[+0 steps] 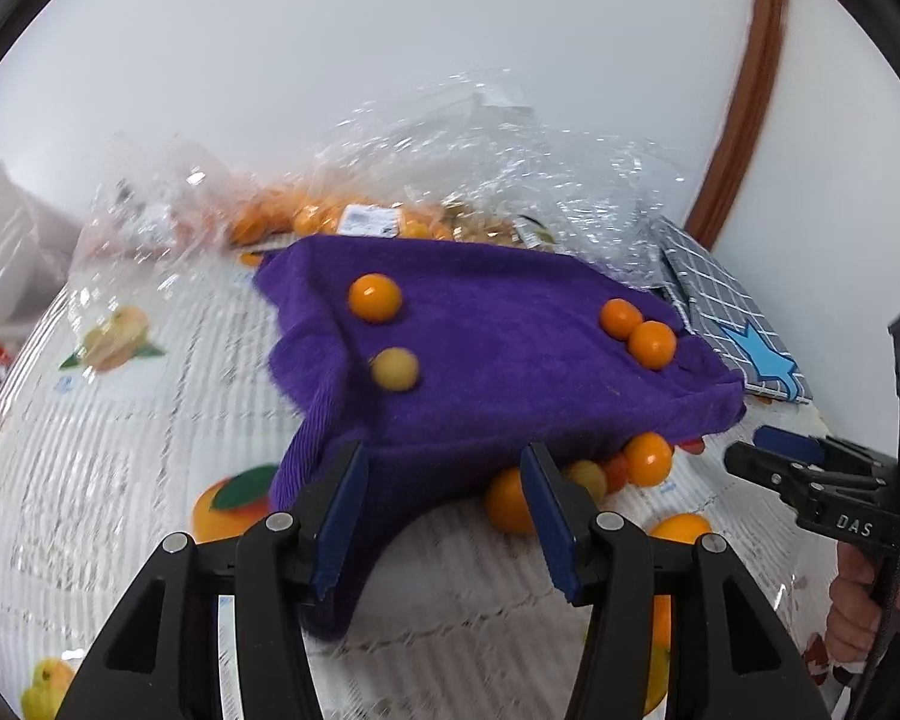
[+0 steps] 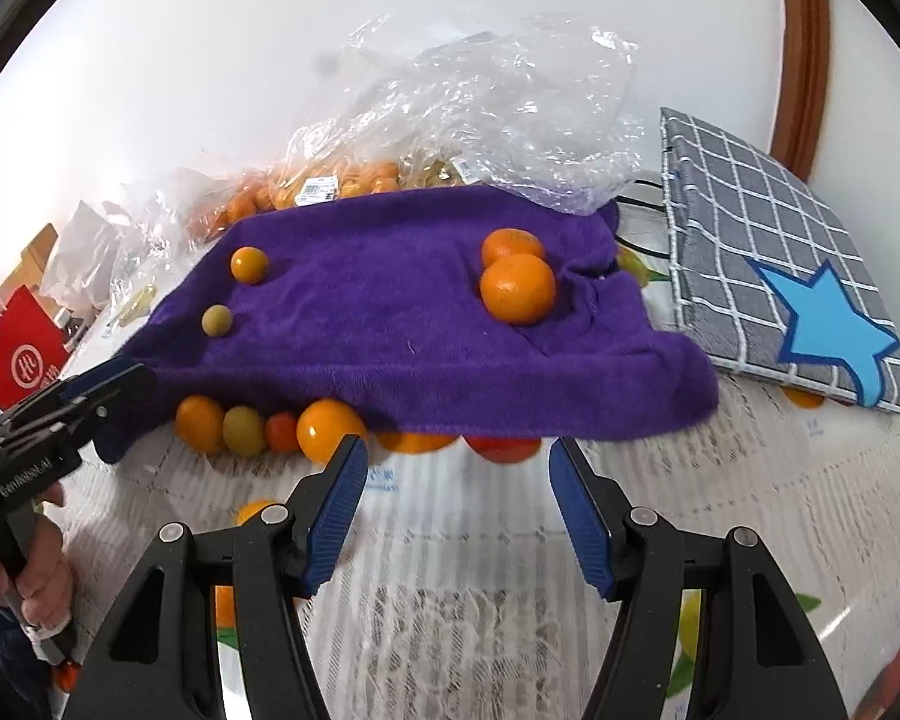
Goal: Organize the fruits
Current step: 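Reach the right gripper to a large orange on the sheet and grasp it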
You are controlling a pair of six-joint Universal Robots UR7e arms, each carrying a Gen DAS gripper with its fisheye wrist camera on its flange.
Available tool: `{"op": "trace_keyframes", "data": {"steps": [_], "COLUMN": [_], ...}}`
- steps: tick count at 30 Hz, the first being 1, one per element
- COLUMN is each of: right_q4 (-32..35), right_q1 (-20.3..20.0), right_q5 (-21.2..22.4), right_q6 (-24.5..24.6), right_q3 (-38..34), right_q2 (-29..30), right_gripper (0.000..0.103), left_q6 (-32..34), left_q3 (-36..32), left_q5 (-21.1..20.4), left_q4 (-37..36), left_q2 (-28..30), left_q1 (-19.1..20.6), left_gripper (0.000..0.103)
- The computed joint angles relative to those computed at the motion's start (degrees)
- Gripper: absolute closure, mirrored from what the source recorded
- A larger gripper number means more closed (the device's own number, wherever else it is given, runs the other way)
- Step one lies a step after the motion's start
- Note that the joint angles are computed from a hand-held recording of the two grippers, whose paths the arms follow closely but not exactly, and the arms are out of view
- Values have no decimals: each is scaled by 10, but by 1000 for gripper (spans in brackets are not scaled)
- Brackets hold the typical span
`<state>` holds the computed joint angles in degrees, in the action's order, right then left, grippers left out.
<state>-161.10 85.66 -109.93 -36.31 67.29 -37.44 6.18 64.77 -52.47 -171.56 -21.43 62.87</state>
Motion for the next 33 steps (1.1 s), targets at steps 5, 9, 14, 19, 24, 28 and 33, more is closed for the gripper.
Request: {"op": "trace_keyframes", "data": {"steps": [5,9,14,19,24,28,33], "right_q4": [10,18,26,42,55,56,66], "right_q1": [-4,-5,-3,0,5,8,9], "right_q5": [5,16,34,53,64,65,70], "right_q6": [16,12,-1,-7,-22,-30,-24], "right_q3": [16,27,48,67,90,106,109], "right_q2": [-13,-22,-32,-39,-46,-50,-51], "right_gripper": [43,45,48,48,48,48,48], "left_q6": [-22,-32,-54,-62,-66,-76,-79], "left_q3": [43,69,74,80,82,82,83], "left_q5": [1,6,14,21,27,31,31], "left_q4": [-25,-43,-43,-51,-57,-55,-58], "left_q2": [-22,-35,-39,-42,-43,-43,-45], "left_q1": [1,-1,1,1,1,2,3], "left_gripper": [52,52,52,52,52,52,52]}}
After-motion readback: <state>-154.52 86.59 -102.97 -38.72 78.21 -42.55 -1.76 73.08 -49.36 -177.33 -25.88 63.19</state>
